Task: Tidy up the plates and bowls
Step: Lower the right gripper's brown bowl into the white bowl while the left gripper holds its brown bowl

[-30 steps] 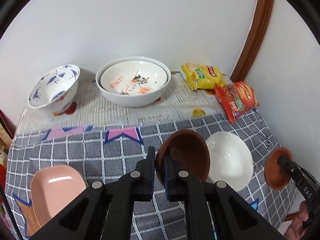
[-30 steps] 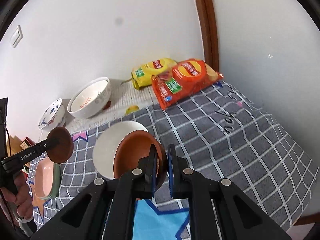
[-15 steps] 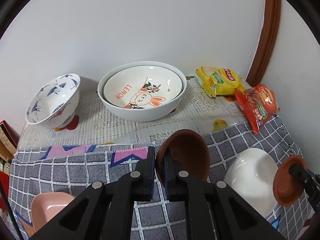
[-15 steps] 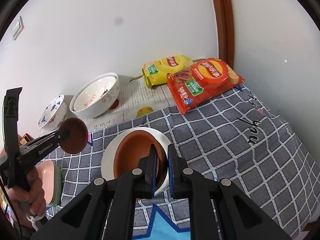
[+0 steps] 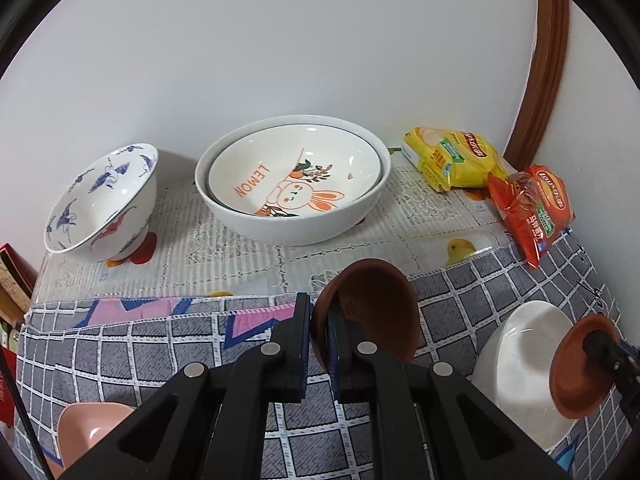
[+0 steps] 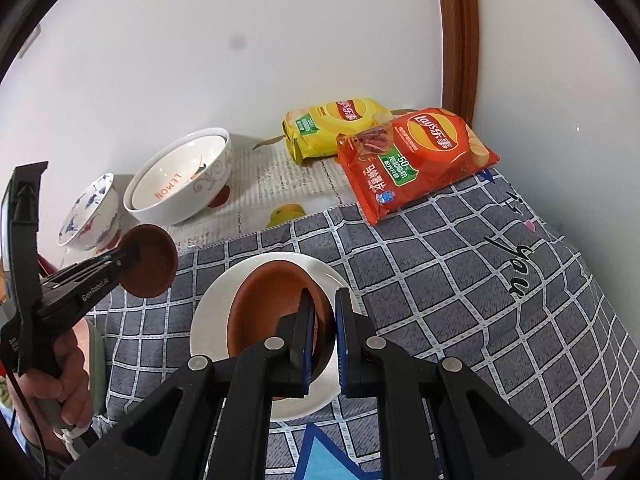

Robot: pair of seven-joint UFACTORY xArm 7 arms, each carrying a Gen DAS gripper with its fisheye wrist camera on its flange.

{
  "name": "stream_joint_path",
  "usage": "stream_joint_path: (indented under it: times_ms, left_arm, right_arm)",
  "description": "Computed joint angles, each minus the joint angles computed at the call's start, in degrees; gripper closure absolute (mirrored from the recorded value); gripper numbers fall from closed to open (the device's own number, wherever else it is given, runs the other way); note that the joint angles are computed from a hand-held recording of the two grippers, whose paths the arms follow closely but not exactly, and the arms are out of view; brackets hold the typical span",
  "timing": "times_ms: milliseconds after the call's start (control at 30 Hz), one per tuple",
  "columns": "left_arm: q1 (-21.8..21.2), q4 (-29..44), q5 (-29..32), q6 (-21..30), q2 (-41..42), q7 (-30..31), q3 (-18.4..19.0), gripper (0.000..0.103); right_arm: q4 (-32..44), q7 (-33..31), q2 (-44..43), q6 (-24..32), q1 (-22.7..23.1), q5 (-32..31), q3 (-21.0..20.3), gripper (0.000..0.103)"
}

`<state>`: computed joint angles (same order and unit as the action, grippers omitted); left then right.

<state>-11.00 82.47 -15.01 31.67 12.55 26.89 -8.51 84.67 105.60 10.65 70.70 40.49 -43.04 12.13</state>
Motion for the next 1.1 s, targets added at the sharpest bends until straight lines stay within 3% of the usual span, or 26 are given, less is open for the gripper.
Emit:
stream_joint_path:
  times_ms: [500,700,1100]
  left_arm:
    - [0.22,0.96,-0.39,1.53,0.4,-0.55,0.12,0.095]
    - [0.95,2.67,-2.34,4.7,1.21,-0.04,-0.26,0.095]
    - [0.76,2.82,-2.19,4.69,1.32,0.17,-0.01,0.095]
  right_arm:
    - [4.02,-3.94,5.36,-1.04,1.26,3.29,-2.03,0.093]
    - [4.13,-4.15,5.87,-1.29,1.2,4.48,-2.63,0.093]
    - [3.54,-3.77,6.28,-2.65,1.1,5.69,-3.01,0.093]
